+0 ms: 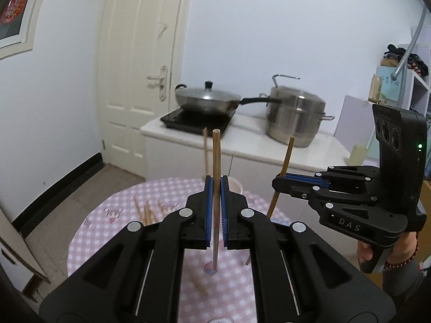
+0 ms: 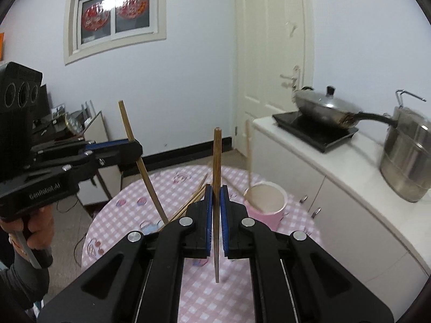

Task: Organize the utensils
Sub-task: 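Carry both held chopsticks upright over the pink cup and lower them in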

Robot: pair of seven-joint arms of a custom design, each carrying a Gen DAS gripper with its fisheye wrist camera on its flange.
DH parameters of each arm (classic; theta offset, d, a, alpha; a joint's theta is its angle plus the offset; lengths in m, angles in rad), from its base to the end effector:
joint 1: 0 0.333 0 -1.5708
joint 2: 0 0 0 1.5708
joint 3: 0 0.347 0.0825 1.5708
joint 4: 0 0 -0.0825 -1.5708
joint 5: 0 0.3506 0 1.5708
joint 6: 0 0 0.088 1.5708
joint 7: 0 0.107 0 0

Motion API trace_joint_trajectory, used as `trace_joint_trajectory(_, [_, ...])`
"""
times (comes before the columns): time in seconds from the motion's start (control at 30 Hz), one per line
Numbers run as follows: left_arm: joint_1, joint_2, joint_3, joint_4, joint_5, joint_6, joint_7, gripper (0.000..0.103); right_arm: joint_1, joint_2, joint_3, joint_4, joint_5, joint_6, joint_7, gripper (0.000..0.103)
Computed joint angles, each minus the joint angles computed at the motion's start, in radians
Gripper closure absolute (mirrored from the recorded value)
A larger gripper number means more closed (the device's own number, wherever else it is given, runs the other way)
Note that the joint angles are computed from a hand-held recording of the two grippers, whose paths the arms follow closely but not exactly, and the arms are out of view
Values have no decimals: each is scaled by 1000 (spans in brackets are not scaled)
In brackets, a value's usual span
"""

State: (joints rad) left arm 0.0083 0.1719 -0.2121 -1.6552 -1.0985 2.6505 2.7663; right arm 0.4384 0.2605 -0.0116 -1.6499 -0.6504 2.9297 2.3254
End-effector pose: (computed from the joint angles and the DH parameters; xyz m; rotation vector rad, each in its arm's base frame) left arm 0.6283 -0.0923 0.6305 -1.1023 2.0711 -1.4033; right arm 0.5845 0.3093 0.6146 -1.7033 1.3383 -0.7485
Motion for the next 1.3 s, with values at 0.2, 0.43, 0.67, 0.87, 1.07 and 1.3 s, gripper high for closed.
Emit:
trace_joint_trajectory(0.2, [-28,52,-26,110,38,18,-75,97,27,0,-63,65,-134,-17,124,99])
trace_joint_trajectory(0.43, [-63,145,-57,269,164,98,-232,97,24,43,-86,179,-240,-69,204,99])
trace_joint_trajectory(0.67, [-74,253,-102,389,237,169,-340,97,36,89,-150,253,-398,-47,405,99])
trace_joint_trajectory(0.87, [-82,321,-130,417,340,235,-417,97,14,134,-168,275,-426,-5,495,99])
trace_joint_trajectory(1.07, [-76,361,-166,418,404,292,-452,97,-5,165,-162,286,-363,11,455,99])
trace_joint_trajectory(1.3, [-77,376,-184,370,472,345,-454,97,3,181,-174,277,-319,20,417,99])
